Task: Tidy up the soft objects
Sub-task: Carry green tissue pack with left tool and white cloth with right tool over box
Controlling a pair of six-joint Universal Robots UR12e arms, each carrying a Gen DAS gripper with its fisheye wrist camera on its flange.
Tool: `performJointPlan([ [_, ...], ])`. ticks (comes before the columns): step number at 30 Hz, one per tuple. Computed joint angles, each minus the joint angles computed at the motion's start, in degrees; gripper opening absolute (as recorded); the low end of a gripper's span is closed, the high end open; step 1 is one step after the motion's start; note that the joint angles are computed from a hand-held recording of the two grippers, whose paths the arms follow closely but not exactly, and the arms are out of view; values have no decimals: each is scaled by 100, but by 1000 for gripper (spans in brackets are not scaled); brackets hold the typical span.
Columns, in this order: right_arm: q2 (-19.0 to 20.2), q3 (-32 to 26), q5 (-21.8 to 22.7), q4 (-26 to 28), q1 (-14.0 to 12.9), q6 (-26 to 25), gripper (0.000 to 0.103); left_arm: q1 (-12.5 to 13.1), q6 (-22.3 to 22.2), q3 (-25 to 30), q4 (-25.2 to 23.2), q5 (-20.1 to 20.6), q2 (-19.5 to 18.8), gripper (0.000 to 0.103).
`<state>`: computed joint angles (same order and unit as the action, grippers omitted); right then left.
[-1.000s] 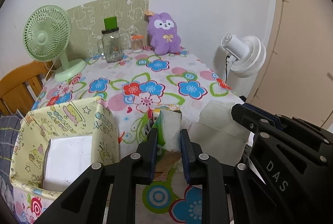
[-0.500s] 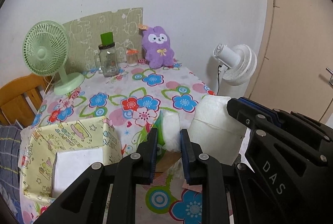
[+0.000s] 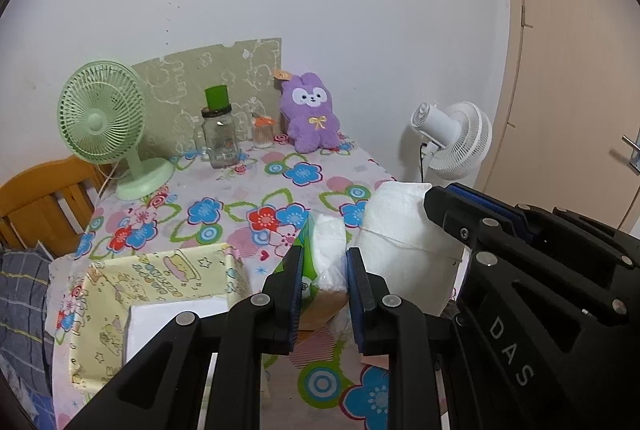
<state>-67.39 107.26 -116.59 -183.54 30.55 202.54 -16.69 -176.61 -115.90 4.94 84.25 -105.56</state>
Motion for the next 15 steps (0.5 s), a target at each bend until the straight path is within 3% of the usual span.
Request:
performJointPlan([
  [15,146,-345,277,12,96,-305,10,217,-88,-85,163,219,102,19],
])
